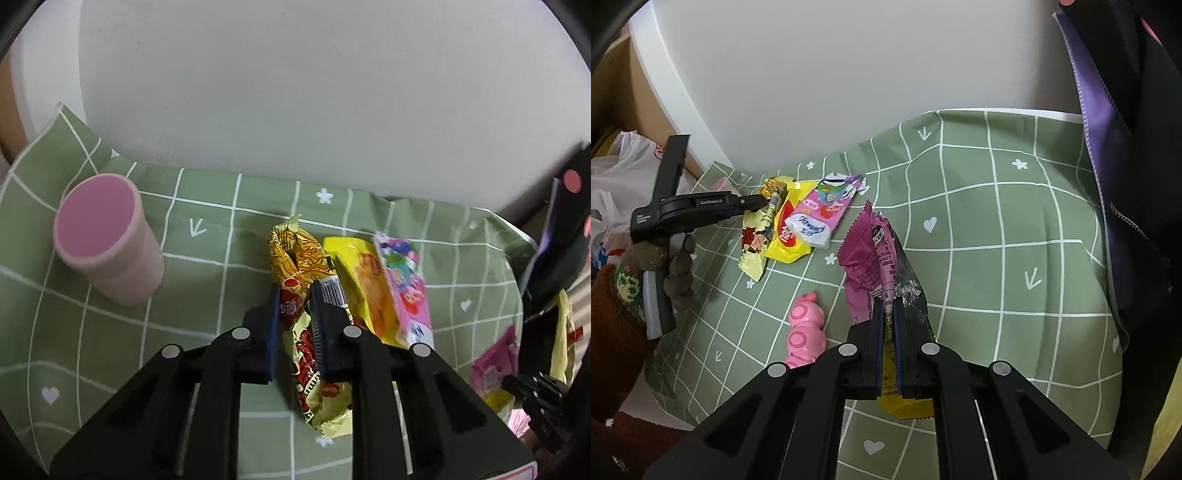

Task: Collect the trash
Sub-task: 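Grasp the pink-yellow wrapper with the right tool while the left tool grasps a gold wrapper, then carry the pink-yellow and gold wrappers over the yellow bin with both tools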

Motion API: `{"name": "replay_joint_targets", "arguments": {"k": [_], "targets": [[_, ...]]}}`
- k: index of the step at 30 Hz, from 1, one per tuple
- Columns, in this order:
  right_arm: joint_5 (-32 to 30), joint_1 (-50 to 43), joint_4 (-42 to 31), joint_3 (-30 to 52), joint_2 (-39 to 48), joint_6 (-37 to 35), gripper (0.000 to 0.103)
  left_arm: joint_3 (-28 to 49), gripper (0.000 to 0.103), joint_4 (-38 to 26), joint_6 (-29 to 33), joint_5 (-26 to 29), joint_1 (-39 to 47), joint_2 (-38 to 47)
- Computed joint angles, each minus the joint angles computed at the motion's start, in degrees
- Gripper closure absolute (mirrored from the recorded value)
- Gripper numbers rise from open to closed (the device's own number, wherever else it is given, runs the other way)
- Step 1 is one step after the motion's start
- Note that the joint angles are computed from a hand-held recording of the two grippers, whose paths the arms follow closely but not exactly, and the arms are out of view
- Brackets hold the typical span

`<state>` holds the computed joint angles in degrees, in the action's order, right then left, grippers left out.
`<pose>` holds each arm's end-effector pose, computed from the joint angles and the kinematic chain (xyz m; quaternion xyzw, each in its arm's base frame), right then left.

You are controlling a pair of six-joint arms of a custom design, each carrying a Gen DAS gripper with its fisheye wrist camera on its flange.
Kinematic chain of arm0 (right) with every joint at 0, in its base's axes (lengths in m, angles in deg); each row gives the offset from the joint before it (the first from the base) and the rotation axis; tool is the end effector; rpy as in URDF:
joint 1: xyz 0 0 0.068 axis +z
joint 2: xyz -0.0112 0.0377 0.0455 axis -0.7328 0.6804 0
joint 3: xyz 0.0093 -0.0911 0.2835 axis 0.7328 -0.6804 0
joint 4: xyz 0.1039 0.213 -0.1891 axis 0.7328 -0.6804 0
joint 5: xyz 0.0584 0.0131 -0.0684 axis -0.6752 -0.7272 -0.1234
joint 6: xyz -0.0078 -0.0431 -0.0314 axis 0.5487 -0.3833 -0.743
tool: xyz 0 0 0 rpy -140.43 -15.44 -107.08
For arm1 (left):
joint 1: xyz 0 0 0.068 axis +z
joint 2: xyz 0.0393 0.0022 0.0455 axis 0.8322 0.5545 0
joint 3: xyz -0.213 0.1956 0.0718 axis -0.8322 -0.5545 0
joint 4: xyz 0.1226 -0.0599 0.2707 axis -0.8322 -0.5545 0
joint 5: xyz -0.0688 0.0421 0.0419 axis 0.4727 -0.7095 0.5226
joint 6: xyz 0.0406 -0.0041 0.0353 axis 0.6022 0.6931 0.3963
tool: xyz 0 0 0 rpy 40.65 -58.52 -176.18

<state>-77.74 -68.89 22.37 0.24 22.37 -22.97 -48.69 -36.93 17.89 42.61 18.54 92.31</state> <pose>0.2158 -0.0636 0.0362 -0.3063 0.8979 0.2011 0.2439 0.1980 -0.1383 0.0172 -0.2235 0.9177 -0.1045 0.3113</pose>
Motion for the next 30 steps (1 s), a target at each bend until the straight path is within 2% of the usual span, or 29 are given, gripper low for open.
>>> {"name": "replay_joint_targets", "arguments": {"k": [7, 11, 16, 19, 23, 26, 30], "targets": [[-0.78, 0.29, -0.74, -0.89, -1.4, -0.74, 0.097, -2.82, 0.088, -12.39, -6.73, -12.62, -11.47, -13.44], [-2.52, -0.71, -2.59, -1.86, -5.52, -1.91, 0.097, -0.48, 0.088, -27.18, -9.5, -22.67, -18.14, -23.98], [-7.28, -5.33, -9.71, -0.83, -12.45, -4.78, 0.097, 4.84, 0.088, -37.25, -6.96, -31.69, -23.25, -31.63], [-11.41, -9.92, -15.61, 1.14, -16.95, -7.09, 0.097, 7.52, 0.088, -35.62, -1.3, -33.17, -24.36, -33.61], [-17.89, -19.33, -25.79, 6.59, -20.4, -13.34, 0.097, 13.72, 0.088, -27.08, 11.36, -32.56, -25.38, -30.53], [-20.35, -25.18, -28.12, 10.47, -19.64, -15.71, 0.097, 20.15, 0.088, -19.73, 20.51, -29.63, -25.91, -24.19], [-22.91, -33.58, -29.07, 17.95, -13.74, -15.98, 0.097, 29.85, 0.088, -14.88, 27.69, -24.47, -26.67, -14.2]]}}
